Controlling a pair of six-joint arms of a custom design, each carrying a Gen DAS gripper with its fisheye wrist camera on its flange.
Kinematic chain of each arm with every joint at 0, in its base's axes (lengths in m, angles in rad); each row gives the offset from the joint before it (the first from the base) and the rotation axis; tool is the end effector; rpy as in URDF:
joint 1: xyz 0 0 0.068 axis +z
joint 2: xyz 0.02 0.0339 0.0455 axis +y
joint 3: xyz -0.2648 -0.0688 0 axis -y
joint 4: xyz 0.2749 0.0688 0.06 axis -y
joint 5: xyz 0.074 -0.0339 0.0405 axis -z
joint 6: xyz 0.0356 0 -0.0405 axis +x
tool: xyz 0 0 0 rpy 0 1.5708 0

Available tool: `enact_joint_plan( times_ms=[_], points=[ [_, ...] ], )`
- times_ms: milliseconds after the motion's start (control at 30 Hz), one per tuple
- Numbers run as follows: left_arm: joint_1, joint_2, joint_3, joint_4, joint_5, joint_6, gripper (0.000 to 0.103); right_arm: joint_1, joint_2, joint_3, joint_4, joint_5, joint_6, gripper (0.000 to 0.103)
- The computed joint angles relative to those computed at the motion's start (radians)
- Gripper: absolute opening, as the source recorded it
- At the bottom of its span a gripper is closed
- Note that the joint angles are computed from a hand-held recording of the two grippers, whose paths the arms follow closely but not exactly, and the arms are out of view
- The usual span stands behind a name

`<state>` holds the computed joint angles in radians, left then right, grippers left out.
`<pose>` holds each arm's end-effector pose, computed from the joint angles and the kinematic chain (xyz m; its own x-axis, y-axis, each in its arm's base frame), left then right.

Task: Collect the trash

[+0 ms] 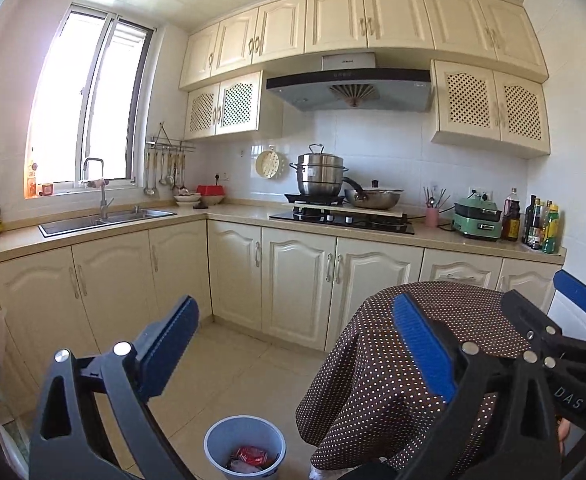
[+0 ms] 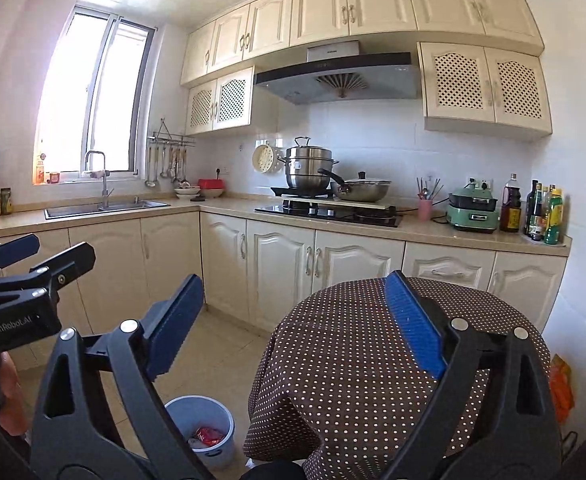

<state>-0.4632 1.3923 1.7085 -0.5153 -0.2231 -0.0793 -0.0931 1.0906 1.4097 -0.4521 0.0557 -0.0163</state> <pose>0.2917 -0.1369 0.4951 -0.1955 0.0113 -0.9806 0.2269 0.9733 -0.0340 0.2472 -0.0251 0.4770 -0.1344 -0.0038 -0.9909 0.1456 0.9891 -0.0235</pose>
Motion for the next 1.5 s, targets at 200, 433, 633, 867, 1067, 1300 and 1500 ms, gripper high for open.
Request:
enact_joint_plan(
  times_ms=[200,433,633,867,1067,1300,1500],
  points=[
    [-0.023,-0.008,-0.011,0.002,-0.02,0.023,0.096,-0.02,-0.009,-0.016,0.006,-0.021,0.004,0.091],
    [-0.021,-0.004,-0.026,0.017,-0.034,0.034,0.096,-0.016,-0.006,-0.022,0.006,-0.016,0.003,0.091],
    [-0.011,0.002,-0.029,0.02,-0.029,0.035,0.096,-0.006,0.002,-0.021,0.007,-0.009,0.001,0.091],
    [-0.006,0.01,-0.026,0.019,-0.025,0.04,0.096,0.013,0.011,-0.022,0.009,0.008,-0.002,0.091],
    [-0.003,0.014,-0.027,0.02,-0.021,0.037,0.096,0.022,0.017,-0.015,0.005,0.017,-0.005,0.091],
    [-0.003,0.01,-0.038,0.028,-0.021,0.04,0.096,0.032,0.02,-0.014,0.003,0.027,-0.006,0.091],
    [-0.002,0.011,-0.041,0.028,-0.019,0.038,0.096,0.036,0.016,-0.024,0.008,0.033,-0.009,0.091]
  ],
)
